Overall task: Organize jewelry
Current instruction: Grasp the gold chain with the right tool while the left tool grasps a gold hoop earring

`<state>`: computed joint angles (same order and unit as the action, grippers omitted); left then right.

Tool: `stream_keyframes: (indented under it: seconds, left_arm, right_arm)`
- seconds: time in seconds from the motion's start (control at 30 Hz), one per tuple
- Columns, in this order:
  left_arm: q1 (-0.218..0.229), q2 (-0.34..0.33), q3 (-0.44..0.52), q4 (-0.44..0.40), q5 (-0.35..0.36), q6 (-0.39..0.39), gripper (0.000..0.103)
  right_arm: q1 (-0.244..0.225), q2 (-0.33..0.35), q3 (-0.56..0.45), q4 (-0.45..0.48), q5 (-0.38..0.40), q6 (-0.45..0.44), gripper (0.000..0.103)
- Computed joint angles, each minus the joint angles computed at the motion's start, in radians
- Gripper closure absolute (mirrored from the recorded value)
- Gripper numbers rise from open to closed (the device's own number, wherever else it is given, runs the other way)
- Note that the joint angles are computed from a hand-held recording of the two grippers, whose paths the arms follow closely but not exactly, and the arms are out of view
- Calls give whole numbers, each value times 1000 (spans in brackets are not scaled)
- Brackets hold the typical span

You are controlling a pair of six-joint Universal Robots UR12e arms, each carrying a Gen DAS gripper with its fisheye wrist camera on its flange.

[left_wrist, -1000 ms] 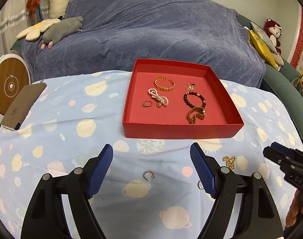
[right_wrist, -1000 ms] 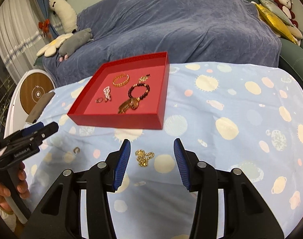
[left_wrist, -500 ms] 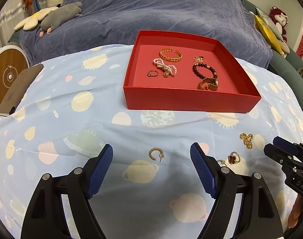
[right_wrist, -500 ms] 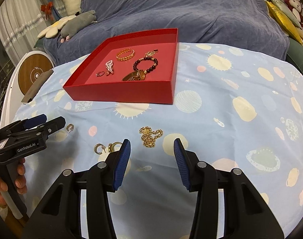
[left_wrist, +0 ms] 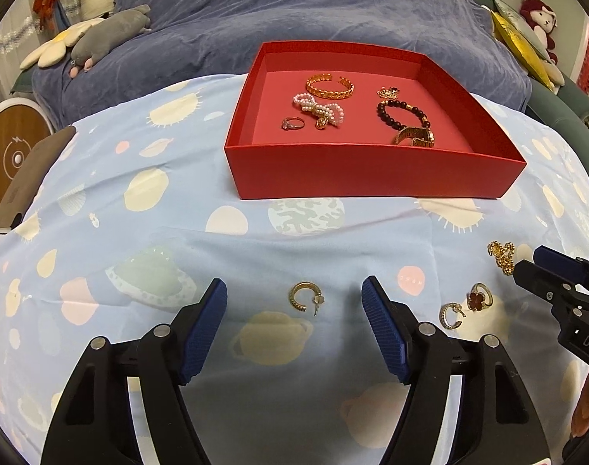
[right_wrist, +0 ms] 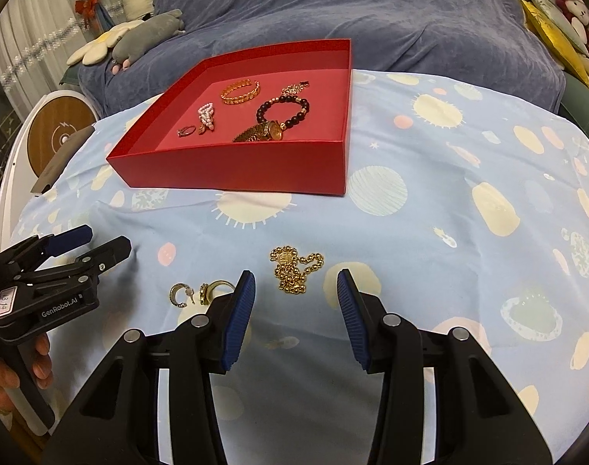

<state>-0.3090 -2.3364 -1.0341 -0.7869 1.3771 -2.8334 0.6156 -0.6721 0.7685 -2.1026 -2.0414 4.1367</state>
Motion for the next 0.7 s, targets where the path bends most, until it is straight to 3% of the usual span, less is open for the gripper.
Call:
stream_keyframes:
  seconds: [0.5, 0.7]
  left_arm:
    - [-6, -7, -1, 1, -6, 24, 57]
    - [-8, -5, -7, 11, -17, 45, 74]
  right_arm:
    - [-6, 19, -19, 15, -5, -13, 70]
    - [-4, 33, -44, 31, -13, -38, 84]
